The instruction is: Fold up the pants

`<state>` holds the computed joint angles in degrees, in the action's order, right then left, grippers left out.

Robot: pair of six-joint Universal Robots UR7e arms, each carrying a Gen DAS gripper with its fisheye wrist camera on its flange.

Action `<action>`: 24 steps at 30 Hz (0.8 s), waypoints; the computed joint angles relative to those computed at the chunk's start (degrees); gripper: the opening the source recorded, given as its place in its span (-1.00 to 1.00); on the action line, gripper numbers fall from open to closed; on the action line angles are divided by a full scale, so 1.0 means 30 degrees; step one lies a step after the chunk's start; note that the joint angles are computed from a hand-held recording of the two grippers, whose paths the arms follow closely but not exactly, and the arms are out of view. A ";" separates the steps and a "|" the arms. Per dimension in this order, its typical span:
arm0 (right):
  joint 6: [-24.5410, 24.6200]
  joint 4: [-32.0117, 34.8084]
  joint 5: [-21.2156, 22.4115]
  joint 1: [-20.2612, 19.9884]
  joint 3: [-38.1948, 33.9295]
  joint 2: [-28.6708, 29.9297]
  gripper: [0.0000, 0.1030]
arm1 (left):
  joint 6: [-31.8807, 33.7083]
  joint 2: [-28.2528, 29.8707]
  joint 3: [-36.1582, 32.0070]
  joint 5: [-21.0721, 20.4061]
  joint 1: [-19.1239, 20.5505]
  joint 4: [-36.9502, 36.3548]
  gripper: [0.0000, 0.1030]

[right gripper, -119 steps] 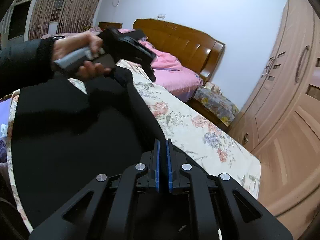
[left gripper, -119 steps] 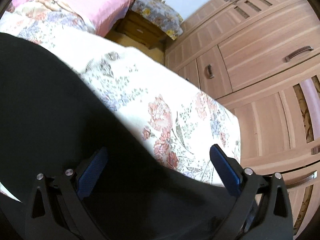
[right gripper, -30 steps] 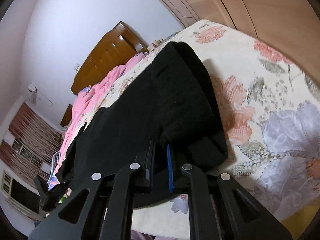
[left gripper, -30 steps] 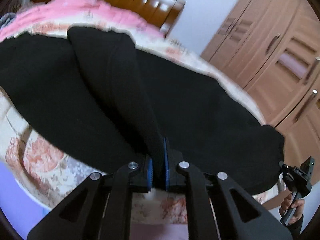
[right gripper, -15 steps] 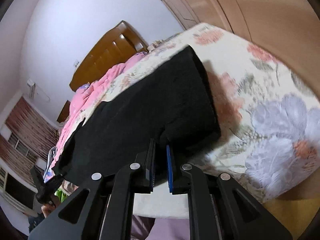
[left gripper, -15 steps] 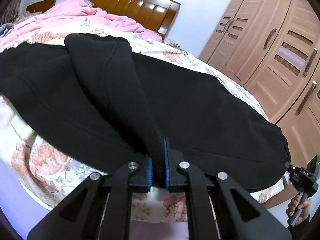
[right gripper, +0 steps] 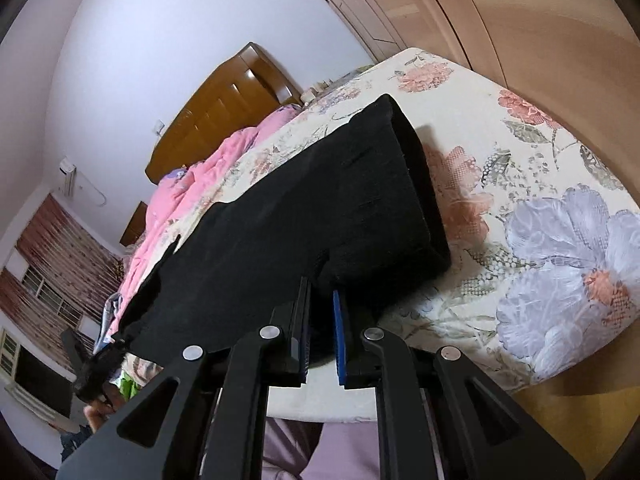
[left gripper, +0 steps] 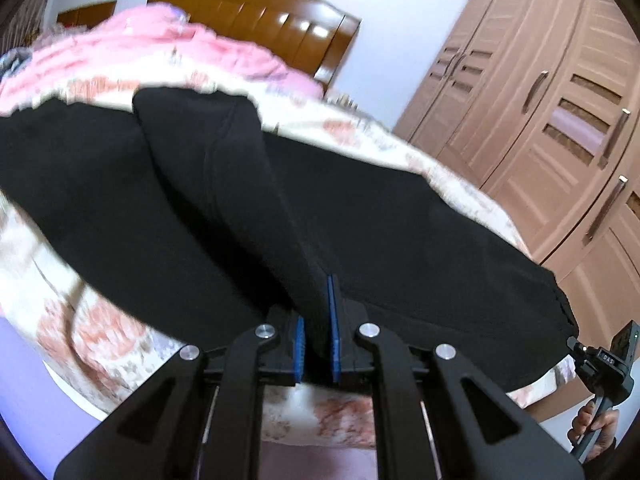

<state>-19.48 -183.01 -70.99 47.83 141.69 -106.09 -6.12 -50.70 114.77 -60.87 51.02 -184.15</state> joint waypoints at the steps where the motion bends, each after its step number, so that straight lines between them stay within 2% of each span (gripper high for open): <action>1: -0.0023 -0.0165 -0.0493 -0.0017 -0.0093 0.0381 -0.80 | 0.0061 -0.0007 -0.0032 0.0161 -0.0113 0.0016 -0.81; 2: -0.0012 -0.0272 -0.0635 -0.0146 -0.0105 0.0649 -0.80 | 0.0049 0.0030 -0.0137 0.0292 -0.0139 0.0255 -0.81; 4: 0.0082 -0.0508 0.0174 -0.0641 0.0097 0.0799 -0.80 | -0.0384 0.0213 -0.0357 0.0496 0.0057 0.1246 -0.81; 6: 0.0105 -0.0324 -0.0532 -0.0133 0.0022 0.0575 -0.80 | -0.0744 0.0410 -0.0281 0.0308 0.0416 0.1338 -0.81; 8: 0.0045 -0.0144 -0.0547 0.0048 0.0014 0.0255 -0.80 | -0.0562 0.0352 -0.0129 0.0210 0.0433 0.1004 -0.79; 12: -0.0064 -0.0428 -0.1196 0.0104 0.0149 0.0597 -0.79 | -0.0257 0.0421 -0.0094 0.1093 0.0044 0.1180 -0.74; 13: -0.0165 -0.0403 -0.1030 -0.0016 0.0177 0.0628 -0.73 | -0.0114 0.0491 -0.0050 0.1219 -0.0013 0.1079 -0.73; 14: -0.0330 -0.0181 -0.0935 0.0000 0.0169 0.0514 -0.54 | 0.0008 0.0506 -0.0007 0.1255 -0.0050 0.1026 -0.66; 15: -0.0642 0.0660 -0.0991 0.0133 0.0085 0.0186 -0.41 | 0.0173 0.0450 0.0019 0.1417 -0.0161 0.1190 -0.41; 16: -0.0778 0.1206 -0.1123 0.0235 0.0089 -0.0127 -0.03 | 0.0253 0.0404 0.0014 0.1411 -0.0211 0.1304 -0.11; 17: -0.0821 0.1245 -0.1389 0.0389 0.0247 -0.0418 0.16 | 0.0458 0.0436 0.0227 0.1914 -0.0435 0.0642 0.57; 18: -0.1335 0.0490 -0.1142 0.0394 0.0810 -0.0899 0.16 | 0.0823 0.0587 0.0576 0.3218 -0.0884 -0.0820 0.71; 19: -0.1812 0.0264 -0.0884 0.0381 0.1103 -0.1145 0.16 | 0.1448 0.0854 0.1014 0.5200 -0.1598 -0.2819 0.71; 20: -0.2310 0.0443 -0.0595 0.0470 0.1262 -0.1356 0.16 | 0.2509 0.1170 0.1258 0.6392 -0.2103 -0.4789 0.71; 21: -0.2718 0.1350 -0.0290 0.0715 0.1172 -0.1436 0.16 | 0.3299 0.1203 0.1490 0.6784 -0.2597 -0.5958 0.72; 22: -0.2931 0.2207 0.0043 0.0897 0.1010 -0.1336 0.14 | 0.3573 0.1087 0.1695 0.6377 -0.2922 -0.6327 0.72; 24: -0.3143 0.3169 0.0086 0.1491 0.0651 -0.0530 0.08 | 0.3049 0.0650 0.1694 0.4198 -0.2965 -0.4667 0.72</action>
